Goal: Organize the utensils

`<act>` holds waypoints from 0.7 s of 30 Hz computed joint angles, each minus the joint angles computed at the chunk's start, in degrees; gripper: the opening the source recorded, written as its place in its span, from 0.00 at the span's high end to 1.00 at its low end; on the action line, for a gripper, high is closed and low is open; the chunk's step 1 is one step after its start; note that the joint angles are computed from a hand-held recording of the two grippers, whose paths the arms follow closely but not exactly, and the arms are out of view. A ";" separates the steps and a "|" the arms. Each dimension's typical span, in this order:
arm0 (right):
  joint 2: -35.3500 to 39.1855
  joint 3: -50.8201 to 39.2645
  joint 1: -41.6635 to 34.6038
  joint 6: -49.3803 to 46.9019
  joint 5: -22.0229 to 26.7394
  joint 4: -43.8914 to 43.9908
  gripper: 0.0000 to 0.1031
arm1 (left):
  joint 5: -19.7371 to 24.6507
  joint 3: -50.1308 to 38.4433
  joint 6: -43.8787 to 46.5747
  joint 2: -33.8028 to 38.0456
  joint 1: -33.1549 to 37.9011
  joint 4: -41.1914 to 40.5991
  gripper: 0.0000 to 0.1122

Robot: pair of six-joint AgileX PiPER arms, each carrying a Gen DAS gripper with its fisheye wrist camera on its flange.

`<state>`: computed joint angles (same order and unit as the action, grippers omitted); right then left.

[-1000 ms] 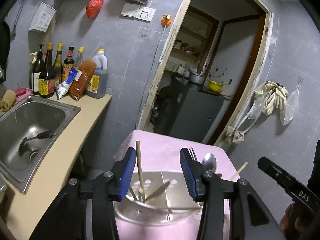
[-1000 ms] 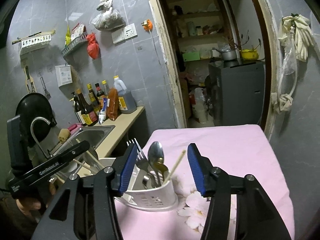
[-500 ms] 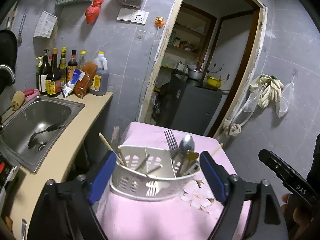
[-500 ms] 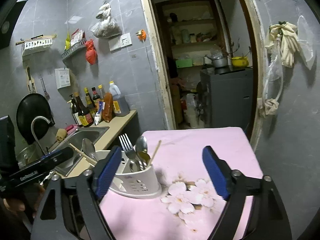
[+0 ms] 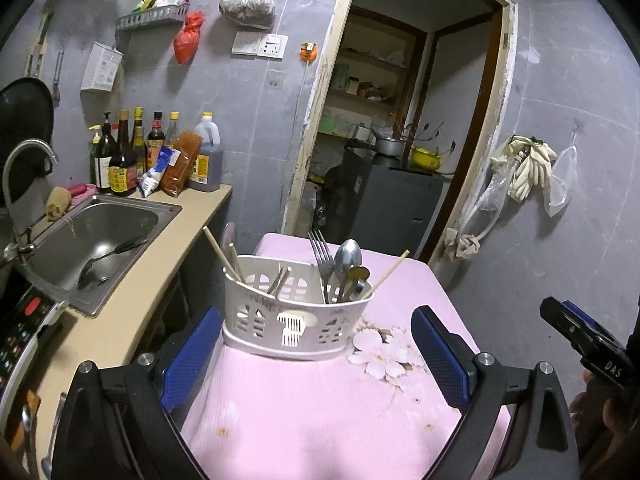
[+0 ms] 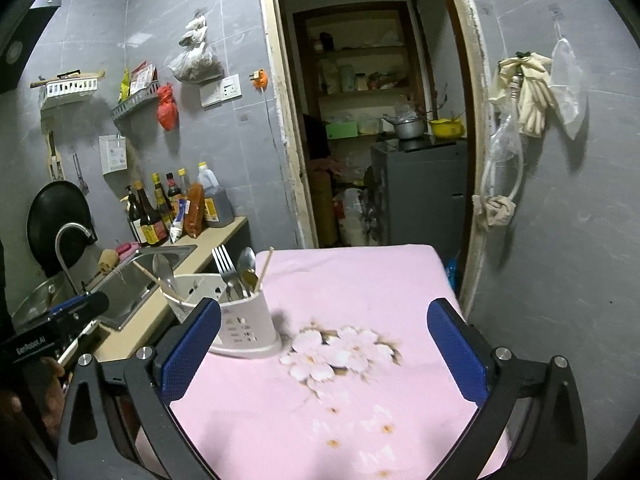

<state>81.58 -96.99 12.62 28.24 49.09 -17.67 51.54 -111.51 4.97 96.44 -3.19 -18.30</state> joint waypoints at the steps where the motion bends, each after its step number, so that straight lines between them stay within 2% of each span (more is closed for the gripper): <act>1: -1.40 1.31 -0.16 -0.18 0.22 0.04 0.02 | -0.37 1.06 -0.08 -0.84 -0.10 0.11 0.14; 10: -12.33 9.89 2.27 2.50 2.09 -4.15 0.02 | -4.68 14.07 -2.18 -12.28 -2.67 4.44 0.12; 16: -17.49 13.07 4.25 3.26 4.58 -5.98 0.02 | -4.97 20.07 -1.72 -18.15 -3.90 5.36 0.12; 21: -21.27 15.10 7.84 6.18 7.12 -10.92 0.02 | -5.88 23.69 -1.84 -21.96 -5.11 6.19 0.12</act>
<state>60.32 -81.89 20.46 34.42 56.20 -28.59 45.66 -87.82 3.14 74.48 -8.31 -12.11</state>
